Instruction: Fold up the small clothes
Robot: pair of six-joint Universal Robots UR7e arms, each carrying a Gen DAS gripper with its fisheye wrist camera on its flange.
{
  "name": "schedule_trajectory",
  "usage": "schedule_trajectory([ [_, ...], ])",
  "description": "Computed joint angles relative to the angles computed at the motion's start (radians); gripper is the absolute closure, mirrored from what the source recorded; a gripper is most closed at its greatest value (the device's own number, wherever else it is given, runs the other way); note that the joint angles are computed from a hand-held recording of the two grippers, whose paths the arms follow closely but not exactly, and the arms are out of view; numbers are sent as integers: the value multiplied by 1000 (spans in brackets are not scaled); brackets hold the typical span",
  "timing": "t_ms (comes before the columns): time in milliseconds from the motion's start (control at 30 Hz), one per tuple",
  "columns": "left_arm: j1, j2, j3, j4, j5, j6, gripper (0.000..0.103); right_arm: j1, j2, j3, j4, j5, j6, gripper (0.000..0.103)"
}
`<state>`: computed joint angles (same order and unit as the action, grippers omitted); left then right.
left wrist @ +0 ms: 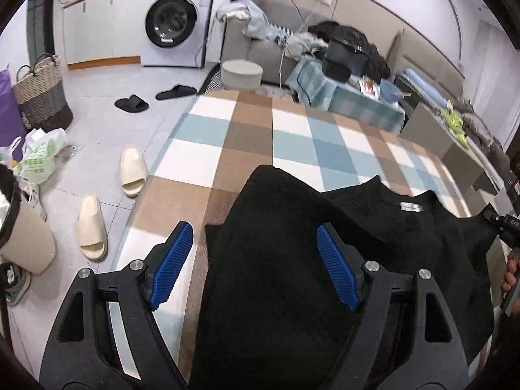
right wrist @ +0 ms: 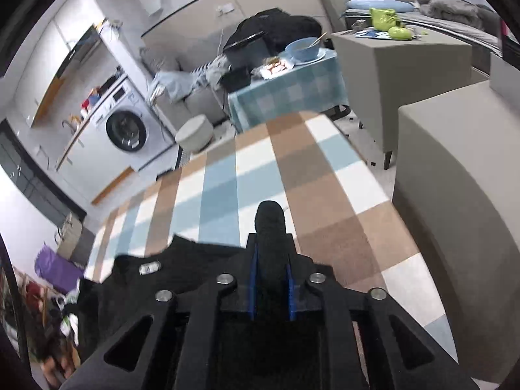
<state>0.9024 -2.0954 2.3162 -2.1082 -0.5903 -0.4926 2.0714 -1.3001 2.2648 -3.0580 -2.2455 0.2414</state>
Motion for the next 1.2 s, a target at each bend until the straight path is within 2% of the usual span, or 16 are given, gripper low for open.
schedule_trajectory([
  [100,61,92,-12,-95,-8,56,38,6,-8,15,8,-7,-7,70],
  [167,91,143,-21,-158,-18,111,76,7,-11,19,6,-27,-14,62],
  [233,100,176,-6,-262,-32,179,97,-1,-23,25,25,-24,6,62],
  [333,67,164,27,-345,-6,239,100,-23,-19,24,20,-2,5,62],
  [433,-11,73,62,-340,51,216,100,-43,-16,37,-39,31,-4,62],
  [467,-39,39,73,-353,68,211,100,-50,-17,38,-39,46,-7,66],
  [500,-69,5,84,-364,87,204,100,-52,-17,39,-50,55,-14,79],
  [567,-113,-49,94,-350,114,184,100,-54,-21,57,-133,114,-83,95],
  [633,-152,-86,105,-364,149,178,100,-52,-32,98,-310,231,-147,96],
  [700,-151,-91,98,-341,163,166,100,-23,-12,99,-409,203,-177,96],
  [767,-119,-60,94,-357,185,144,99,-3,37,45,-346,39,-125,89],
  [800,-98,-43,87,-341,191,117,99,-11,46,23,-269,-7,-55,76],
  [833,-88,-44,81,-306,195,91,99,-20,48,16,-221,-32,-3,73],
  [933,-53,-39,74,-244,217,25,99,-29,34,26,-167,-41,43,73],
  [1100,-33,-79,47,-104,144,-59,99,-6,0,41,-85,-29,37,63],
  [1200,-76,-105,52,6,146,-106,81,15,-2,39,-3,-52,9,60],
])
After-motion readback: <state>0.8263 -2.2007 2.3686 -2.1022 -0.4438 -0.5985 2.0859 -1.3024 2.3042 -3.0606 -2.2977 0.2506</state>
